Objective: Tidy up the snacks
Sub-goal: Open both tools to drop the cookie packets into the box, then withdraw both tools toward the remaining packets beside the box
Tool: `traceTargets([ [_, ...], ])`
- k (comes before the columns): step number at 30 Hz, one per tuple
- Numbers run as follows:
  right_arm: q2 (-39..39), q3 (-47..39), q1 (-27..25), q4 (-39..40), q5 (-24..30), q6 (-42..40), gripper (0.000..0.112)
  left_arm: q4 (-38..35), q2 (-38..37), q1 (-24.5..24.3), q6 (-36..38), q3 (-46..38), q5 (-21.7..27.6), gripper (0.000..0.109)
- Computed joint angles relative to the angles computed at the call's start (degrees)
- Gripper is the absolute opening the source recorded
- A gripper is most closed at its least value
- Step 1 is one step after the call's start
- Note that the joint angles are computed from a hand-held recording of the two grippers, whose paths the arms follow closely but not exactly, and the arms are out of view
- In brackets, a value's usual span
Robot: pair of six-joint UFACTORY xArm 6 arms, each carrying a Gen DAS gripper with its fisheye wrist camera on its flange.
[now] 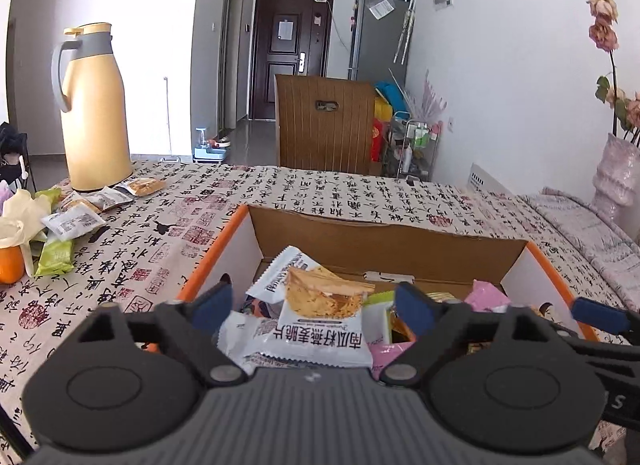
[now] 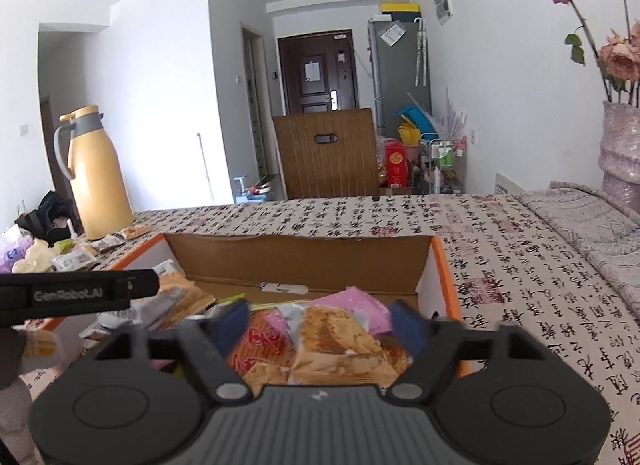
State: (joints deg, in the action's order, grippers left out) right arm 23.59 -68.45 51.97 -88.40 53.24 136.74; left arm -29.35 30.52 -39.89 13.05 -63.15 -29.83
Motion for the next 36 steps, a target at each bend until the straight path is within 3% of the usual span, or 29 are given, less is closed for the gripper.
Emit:
traceTargets([
  [2, -0.4, 0.4, 0.0, -0.1, 0.5, 0.8, 0.096, -4.1, 0.3, -0.9, 2.8, -0.6, -1.1, 0.103],
  [4, -0.4, 0.5, 0.0, 0.6, 0.8, 0.8, 0.103, -2.6, -0.1, -0.6, 1.5, -0.1, -0.9, 0.103],
  [13, -0.8, 1.0, -0.3, 1.0, 0.8, 1.0, 0.103, -2.6, -0.5, -0.7, 1.6, 0.2, -1.1, 0.103],
  [21, -2.2, 1.1, 1.7, 2.6, 5.3, 0.3, 0.103, -5.5, -2.5, -1.6, 3.9, 1.4, -1.7, 0.103],
  [36, -4.3, 1.9, 8.6, 8.4, 10.8, -2.3, 0.103, -3.7, -12.3, -2.7, 2.7, 15.6, -8.1, 0.103],
])
